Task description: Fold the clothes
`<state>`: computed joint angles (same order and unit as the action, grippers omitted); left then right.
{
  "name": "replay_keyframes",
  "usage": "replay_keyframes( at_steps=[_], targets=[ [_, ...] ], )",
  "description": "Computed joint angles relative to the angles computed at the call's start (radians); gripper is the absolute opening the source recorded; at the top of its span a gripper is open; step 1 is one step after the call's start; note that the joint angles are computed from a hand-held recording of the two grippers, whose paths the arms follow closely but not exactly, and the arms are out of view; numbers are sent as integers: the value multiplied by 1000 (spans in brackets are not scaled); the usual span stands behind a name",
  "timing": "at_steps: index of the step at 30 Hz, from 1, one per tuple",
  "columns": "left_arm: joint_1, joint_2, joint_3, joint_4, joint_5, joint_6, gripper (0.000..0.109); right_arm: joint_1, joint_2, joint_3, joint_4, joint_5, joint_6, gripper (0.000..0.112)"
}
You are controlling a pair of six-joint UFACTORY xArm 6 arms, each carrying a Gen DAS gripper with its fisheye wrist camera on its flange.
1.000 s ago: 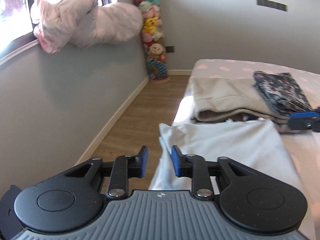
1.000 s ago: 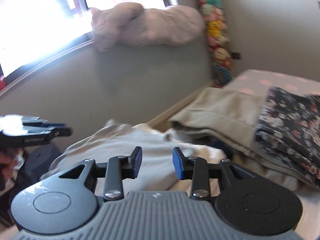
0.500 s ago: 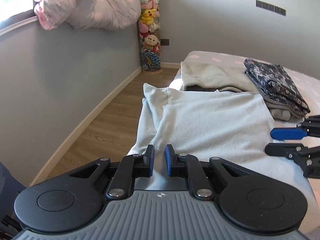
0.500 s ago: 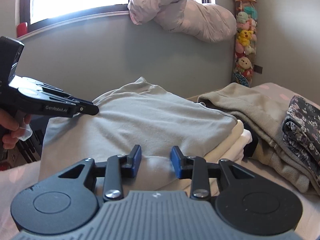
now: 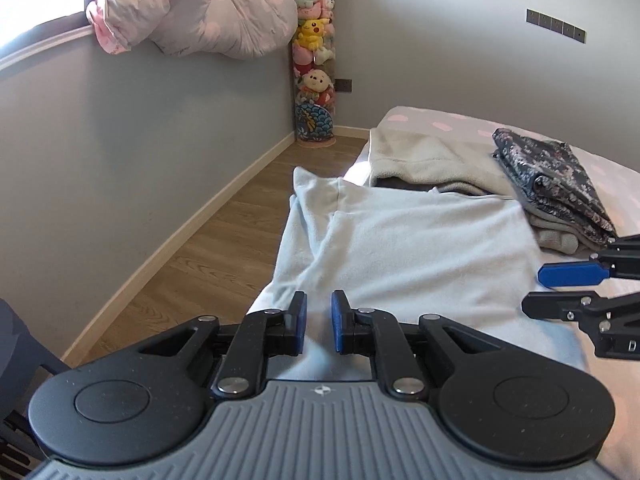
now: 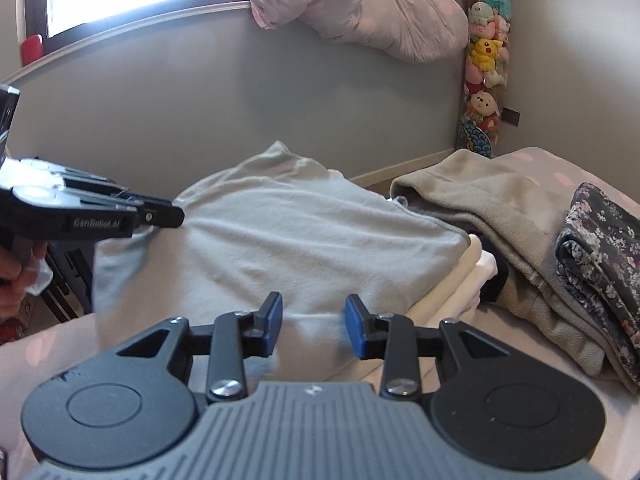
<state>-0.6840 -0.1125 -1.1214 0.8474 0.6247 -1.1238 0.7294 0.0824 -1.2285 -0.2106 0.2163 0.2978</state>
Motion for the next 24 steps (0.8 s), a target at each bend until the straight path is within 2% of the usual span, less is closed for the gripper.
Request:
replay_keyframes(
  at_steps=[4,6,11,14,16,20,24],
  targets=[
    [-84,-69,10,-13,107,-29,20,23,-88,29,-61,54,60,50],
    [-128,-108,20,6,144,-77,31,40,-142,55,-68,77,86,61],
    [-271,-155,-17,80,308,-177,46,84,-288,132,-172,135,228,72],
    [-349,-166,-47,104,390,-237,56,114,-375,172,-234,188,318,75],
    [-398,-161,-72,118,436,-266,59,139,-429,191,-309,235,390,76],
    [-500,-127,-135,158,546,-309,74,196,-543,239,-490,333,552,85],
    [-594,-92,-178,189,637,-369,76,264,-632,285,-542,456,644,89]
  ],
)
